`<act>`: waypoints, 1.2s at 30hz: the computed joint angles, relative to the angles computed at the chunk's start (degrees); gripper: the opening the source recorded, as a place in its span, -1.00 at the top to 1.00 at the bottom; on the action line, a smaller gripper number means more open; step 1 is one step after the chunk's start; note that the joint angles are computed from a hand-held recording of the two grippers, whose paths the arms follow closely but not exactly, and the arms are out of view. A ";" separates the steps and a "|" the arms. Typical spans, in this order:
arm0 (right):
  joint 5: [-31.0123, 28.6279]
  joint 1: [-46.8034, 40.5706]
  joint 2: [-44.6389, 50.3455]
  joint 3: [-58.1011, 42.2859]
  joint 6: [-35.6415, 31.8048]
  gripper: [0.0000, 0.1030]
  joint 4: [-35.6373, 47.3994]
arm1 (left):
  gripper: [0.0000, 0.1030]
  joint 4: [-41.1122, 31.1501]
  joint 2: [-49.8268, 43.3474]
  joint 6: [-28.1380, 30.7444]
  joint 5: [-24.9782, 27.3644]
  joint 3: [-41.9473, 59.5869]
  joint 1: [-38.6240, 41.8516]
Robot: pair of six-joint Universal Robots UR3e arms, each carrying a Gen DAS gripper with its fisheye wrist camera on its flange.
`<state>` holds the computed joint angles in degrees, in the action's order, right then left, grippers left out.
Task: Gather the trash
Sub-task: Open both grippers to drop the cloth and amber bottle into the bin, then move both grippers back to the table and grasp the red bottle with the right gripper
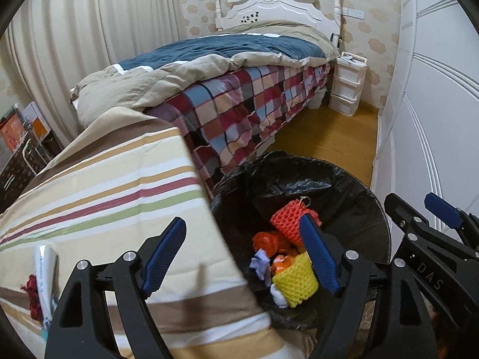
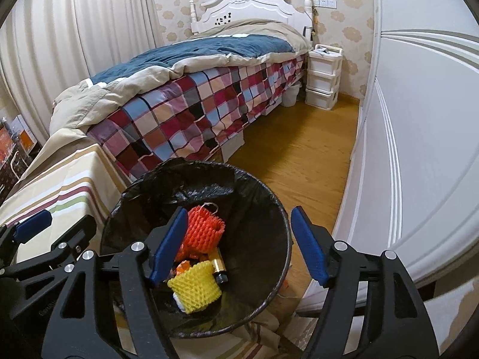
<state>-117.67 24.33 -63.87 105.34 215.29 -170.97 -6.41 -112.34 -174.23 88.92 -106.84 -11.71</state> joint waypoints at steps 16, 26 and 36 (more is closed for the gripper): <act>-1.55 12.32 4.51 -10.64 3.40 -0.48 7.59 | -0.53 2.42 21.14 6.43 -7.40 -23.09 16.78; 0.12 19.31 12.45 -25.34 2.41 -0.48 14.49 | -0.53 -3.75 35.60 16.71 -17.01 -35.71 39.22; 1.43 24.85 21.86 -43.75 -0.36 -0.48 23.66 | -0.53 -10.36 43.20 26.70 -23.14 -41.56 58.21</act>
